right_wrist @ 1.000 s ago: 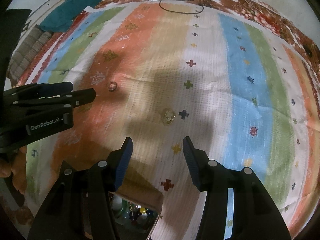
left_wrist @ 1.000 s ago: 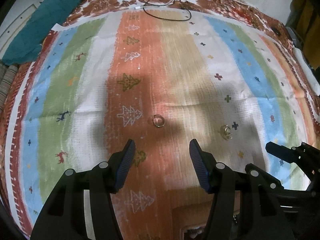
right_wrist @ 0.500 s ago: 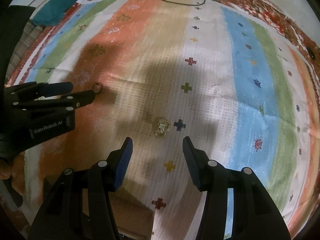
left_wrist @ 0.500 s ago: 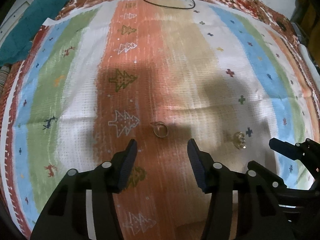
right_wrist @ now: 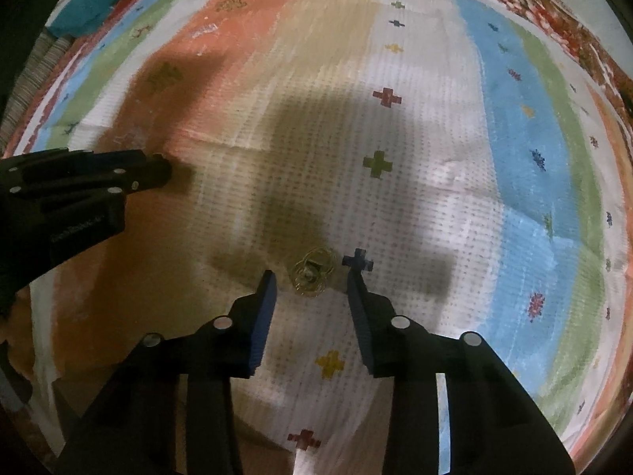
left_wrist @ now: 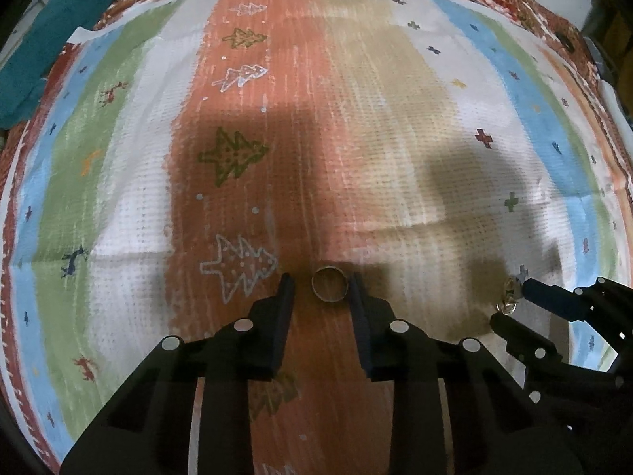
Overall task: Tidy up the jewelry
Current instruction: 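Grasp the silver ring with the left gripper while the right grasps the gold charm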
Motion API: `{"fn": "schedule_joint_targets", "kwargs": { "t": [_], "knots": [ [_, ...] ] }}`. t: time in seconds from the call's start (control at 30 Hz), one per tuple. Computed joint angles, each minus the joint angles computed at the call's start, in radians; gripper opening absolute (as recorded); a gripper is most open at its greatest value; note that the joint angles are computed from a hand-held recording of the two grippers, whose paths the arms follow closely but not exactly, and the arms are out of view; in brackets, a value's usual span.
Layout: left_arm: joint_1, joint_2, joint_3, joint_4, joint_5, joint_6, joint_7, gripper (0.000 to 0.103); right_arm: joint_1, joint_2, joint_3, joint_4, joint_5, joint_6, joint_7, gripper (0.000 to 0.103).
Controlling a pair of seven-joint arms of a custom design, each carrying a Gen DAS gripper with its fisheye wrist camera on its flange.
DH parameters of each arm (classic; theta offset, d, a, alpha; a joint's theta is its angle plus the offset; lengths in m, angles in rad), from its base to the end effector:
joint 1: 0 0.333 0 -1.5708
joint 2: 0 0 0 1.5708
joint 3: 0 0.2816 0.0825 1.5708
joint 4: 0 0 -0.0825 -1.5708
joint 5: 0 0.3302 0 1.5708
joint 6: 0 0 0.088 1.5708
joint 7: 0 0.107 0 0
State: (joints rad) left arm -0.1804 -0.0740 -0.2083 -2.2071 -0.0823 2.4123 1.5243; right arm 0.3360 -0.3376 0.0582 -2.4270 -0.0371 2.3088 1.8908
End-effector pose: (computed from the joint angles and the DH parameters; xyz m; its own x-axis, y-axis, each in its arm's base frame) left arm 0.4612 -0.1907 0.4343 -0.2942 -0.9534 0.0668 -0.9252 0.2666 -0.2700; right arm 0.3891 0.1620 0.4485 0.0970 -0.9951 -0.0192 -0.9710 -0.0904 -0.2214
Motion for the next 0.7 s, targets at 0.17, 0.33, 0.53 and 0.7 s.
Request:
{"fn": "schedule_joint_targets", "kwargs": {
  "t": [0.17, 0.33, 0.53, 0.7],
  "knots": [
    [-0.005, 0.005, -0.009, 0.002, 0.055, 0.001, -0.018, 0.019, -0.005, 0.016, 0.008, 0.012, -0.023, 0.004, 0.007, 0.027],
    [-0.011, -0.014, -0.010, -0.011, 0.059, -0.007, -0.026, 0.019, 0.001, 0.001, -0.004, -0.003, 0.005, 0.021, -0.002, 0.017],
    [-0.013, -0.067, -0.010, -0.040, 0.022, -0.008, -0.021, 0.019, 0.005, -0.021, 0.003, -0.010, 0.008, 0.017, 0.001, 0.017],
    [-0.013, -0.124, -0.009, -0.071, -0.019, -0.010, -0.005, 0.019, 0.009, -0.069, 0.008, -0.028, -0.002, 0.009, 0.015, 0.017]
  ]
}}
